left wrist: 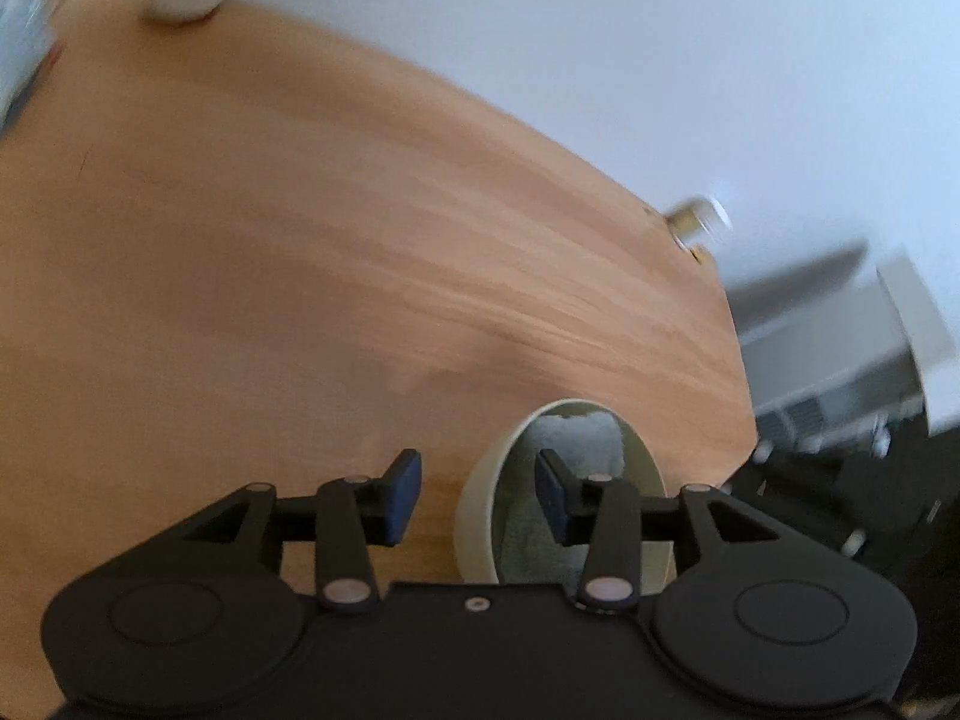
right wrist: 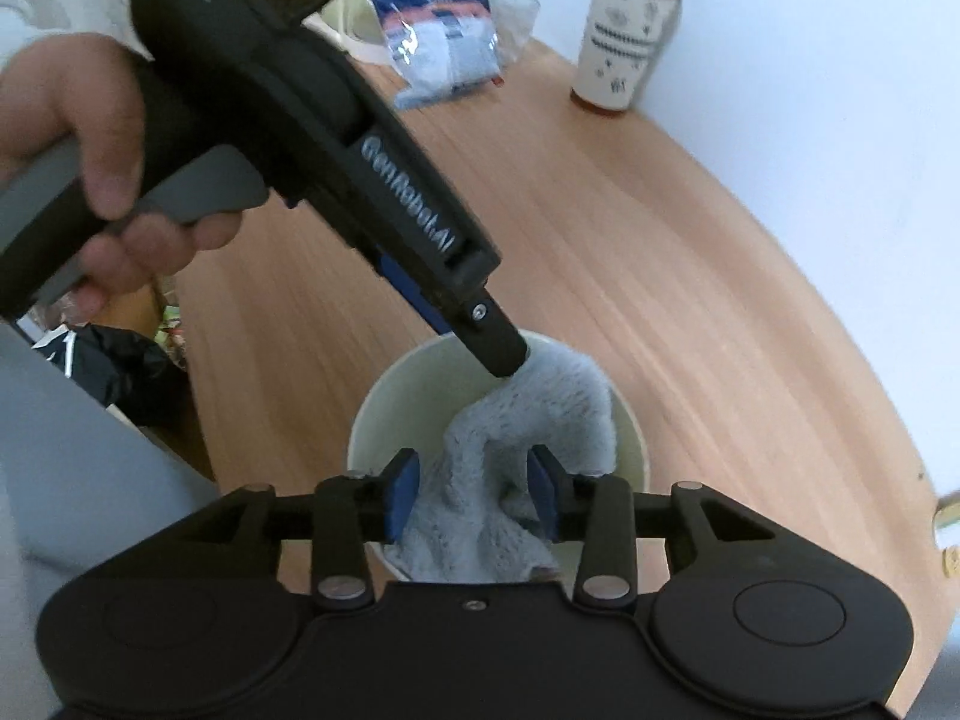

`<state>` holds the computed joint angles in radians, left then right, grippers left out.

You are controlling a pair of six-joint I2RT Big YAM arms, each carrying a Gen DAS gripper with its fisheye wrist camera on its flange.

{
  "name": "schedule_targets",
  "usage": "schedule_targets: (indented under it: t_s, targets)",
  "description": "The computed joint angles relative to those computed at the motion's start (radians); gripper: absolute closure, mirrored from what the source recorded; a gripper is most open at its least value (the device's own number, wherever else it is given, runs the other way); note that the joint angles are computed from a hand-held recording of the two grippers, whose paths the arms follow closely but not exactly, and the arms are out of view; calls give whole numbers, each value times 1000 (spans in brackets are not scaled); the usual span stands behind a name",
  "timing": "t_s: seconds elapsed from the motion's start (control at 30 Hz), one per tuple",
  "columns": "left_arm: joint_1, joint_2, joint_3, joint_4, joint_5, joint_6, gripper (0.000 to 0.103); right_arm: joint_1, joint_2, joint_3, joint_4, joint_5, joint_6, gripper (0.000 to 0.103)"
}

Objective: Clean bowl
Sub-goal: 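Push the grey cloth into the bowl with the right gripper while the left gripper holds the rim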

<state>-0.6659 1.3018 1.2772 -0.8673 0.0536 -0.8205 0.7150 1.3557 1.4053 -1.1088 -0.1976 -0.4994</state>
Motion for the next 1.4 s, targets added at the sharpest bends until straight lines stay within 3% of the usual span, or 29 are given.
schedule_targets:
  t_s: [0.2,0.3,0.37,0.4,0.53,0.67,1.03,1.1,1.27,1.4]
  targets:
    - [-14,72,110,-151,14,240,61,-16,5,21,-65,-18,-291,57]
    - [-15,85,126,-176,34,295,62,-18,30,38,-98,-1,-443,57]
    - [-15,98,143,-202,42,343,72,-18,58,72,-130,-5,-487,55]
    - [-11,103,148,-207,57,362,77,-21,77,89,-143,-10,-511,50]
    - [-12,112,162,-233,54,388,80,-49,124,121,-189,-42,-646,50]
    - [-8,123,177,-256,61,403,84,-29,133,118,-204,-18,-754,50]
    - [-15,139,187,-269,60,408,86,-7,226,179,-229,-16,-746,54]
    - [-12,138,184,-266,65,397,86,-9,233,181,-233,-24,-733,68]
    - [-11,138,182,-262,62,392,87,-29,201,153,-258,-37,-671,82]
    - [-7,139,179,-248,69,374,87,-30,216,171,-263,-36,-545,90]
